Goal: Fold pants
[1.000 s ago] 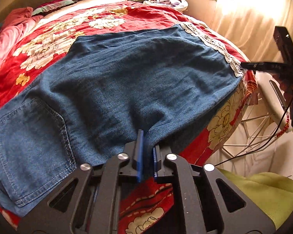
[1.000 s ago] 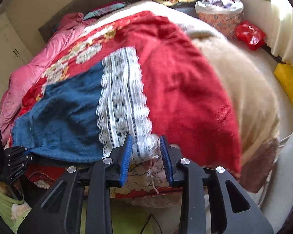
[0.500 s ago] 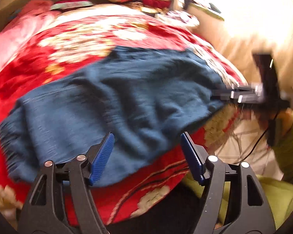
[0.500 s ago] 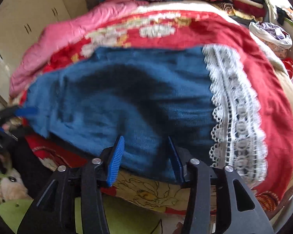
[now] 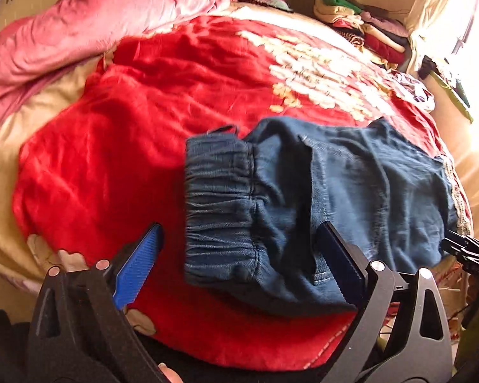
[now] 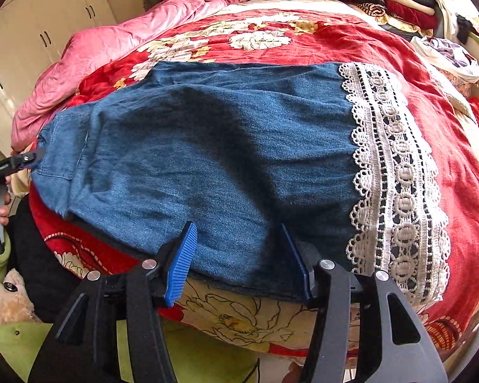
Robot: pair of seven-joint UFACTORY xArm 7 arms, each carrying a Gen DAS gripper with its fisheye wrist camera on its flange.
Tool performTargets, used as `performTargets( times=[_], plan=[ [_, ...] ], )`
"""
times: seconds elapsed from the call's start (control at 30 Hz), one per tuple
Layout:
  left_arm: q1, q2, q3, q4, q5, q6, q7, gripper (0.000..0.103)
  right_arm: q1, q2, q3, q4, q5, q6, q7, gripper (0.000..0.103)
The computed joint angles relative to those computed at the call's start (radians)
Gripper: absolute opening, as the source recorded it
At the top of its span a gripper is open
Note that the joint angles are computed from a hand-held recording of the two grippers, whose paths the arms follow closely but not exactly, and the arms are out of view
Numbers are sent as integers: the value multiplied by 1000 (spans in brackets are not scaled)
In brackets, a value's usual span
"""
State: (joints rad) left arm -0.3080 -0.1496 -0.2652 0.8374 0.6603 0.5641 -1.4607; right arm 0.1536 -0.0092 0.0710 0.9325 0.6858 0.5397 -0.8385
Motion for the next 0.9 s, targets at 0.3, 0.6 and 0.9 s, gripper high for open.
performTargets(
  times=[0.3,0.6,0.9],
  plan=[
    [35,-73,-11,-38,84,-11,-38,37,0,4,2,4,-10,4,6,52],
    [47,-27,17,-61,8,-61,15,53,-3,3,0,0,24,3,-28,52],
    [71,-122,-67,27,83,62,23,55,-27,-62,-47,31,192,64,-143,52]
  ],
)
